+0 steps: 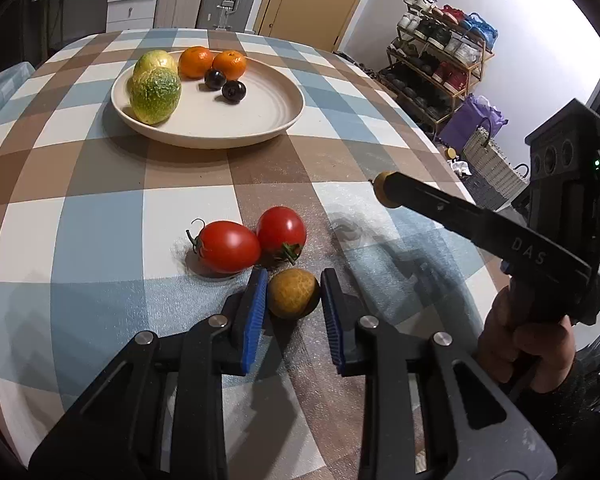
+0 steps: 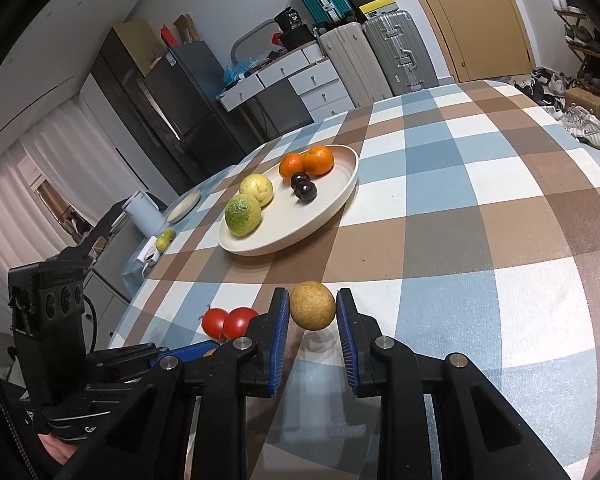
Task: Organize fruits
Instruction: 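Grasp a kiwi with the right gripper while the left gripper grasps another kiwi, then carry both kiwis onto the cream plate and open both grippers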
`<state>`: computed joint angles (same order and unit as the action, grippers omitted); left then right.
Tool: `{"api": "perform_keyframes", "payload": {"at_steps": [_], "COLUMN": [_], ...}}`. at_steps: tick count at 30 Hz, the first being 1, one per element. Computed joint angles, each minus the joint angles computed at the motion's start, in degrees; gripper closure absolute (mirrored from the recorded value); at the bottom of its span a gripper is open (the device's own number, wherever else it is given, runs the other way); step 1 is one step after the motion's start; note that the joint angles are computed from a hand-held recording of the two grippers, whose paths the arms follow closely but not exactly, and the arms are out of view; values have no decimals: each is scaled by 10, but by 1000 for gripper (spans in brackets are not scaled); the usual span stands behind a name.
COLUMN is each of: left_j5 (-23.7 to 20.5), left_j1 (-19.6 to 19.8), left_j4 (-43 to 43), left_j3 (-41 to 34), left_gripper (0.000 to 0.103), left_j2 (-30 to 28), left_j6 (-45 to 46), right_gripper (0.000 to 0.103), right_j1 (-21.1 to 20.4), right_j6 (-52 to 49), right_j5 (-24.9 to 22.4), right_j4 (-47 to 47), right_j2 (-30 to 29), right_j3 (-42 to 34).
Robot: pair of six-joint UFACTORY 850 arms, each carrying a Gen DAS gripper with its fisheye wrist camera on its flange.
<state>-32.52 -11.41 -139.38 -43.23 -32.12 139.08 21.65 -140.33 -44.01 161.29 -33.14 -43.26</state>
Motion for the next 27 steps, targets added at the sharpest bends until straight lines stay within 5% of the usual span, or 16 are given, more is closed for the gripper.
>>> {"api": "perform_keyframes", "payload": {"at_steps": [14,20,27], "left_j5": [-43,-25,6], "left_j1": [43,70,87], "left_j4": [20,35,154], "left_j3": [2,-51,-164], "left_gripper": [79,79,79], "left_j2": [44,39,-12], "left_j6": [-16,-34,-165], "right_gripper": [78,78,78], "right_j1": [-5,-12,-21], "right_j6": [2,13,33], "right_j5": [8,27,57], "right_j4": [-26,-53,-106], "right_j2": [1,-7,-29], "right_j3": [-18,-54,-117]}}
